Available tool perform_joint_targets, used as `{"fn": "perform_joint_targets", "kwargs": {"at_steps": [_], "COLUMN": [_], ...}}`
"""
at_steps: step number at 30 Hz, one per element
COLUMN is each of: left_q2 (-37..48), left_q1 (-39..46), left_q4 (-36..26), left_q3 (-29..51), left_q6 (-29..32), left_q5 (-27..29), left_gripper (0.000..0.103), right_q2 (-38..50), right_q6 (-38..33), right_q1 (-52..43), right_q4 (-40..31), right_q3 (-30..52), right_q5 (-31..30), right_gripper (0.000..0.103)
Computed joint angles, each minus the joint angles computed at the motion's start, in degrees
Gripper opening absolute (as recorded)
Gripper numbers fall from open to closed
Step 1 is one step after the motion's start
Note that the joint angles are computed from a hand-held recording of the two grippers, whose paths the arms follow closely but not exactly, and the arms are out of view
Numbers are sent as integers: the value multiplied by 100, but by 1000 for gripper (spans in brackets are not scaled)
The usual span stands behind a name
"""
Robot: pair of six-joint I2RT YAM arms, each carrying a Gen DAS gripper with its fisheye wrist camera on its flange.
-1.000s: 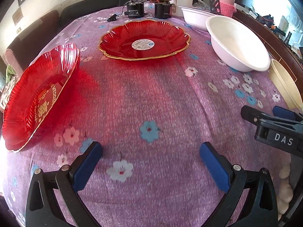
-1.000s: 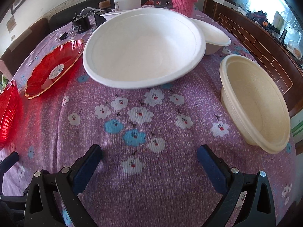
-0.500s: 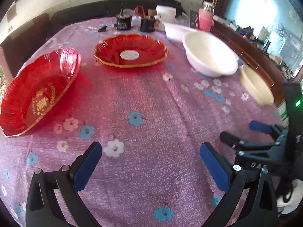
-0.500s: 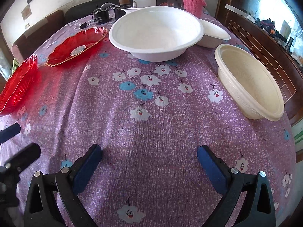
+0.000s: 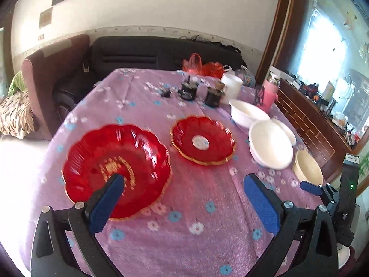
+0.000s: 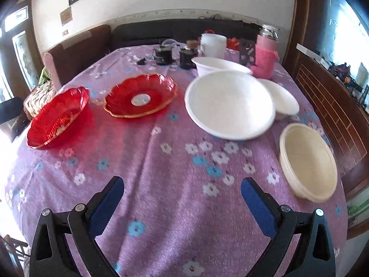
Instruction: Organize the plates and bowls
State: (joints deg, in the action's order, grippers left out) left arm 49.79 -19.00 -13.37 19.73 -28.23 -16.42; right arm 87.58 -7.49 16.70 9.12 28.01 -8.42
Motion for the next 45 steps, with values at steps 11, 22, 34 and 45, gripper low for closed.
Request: {"fn": "perform_joint_targets", "kwargs": {"at_steps": [11,22,34,45], "left_q2": [1685,5477,7474,8231], "left_q1": [1582,2143,2122,1955], "left_q4": [-17,545,30,-777], "left_q3": [1934,3701,5494,6497], "left_q6": [841,887,777,1025], "left_q5": [1203,2272,2358,2588], "left_gripper": [103,86,84,56], "right_q2": [1838,3212,4200,4388], "right_q6": [1391,2093,2379,2499], "right_q1": [376,566,775,682], "right_q4": [-1265,-895,-1266,-840], "right_q3": [3063,3660,4698,4739], "right_q5": [-1771,-1612,-1030,-1120], "right_gripper": [103,94,89,76]}}
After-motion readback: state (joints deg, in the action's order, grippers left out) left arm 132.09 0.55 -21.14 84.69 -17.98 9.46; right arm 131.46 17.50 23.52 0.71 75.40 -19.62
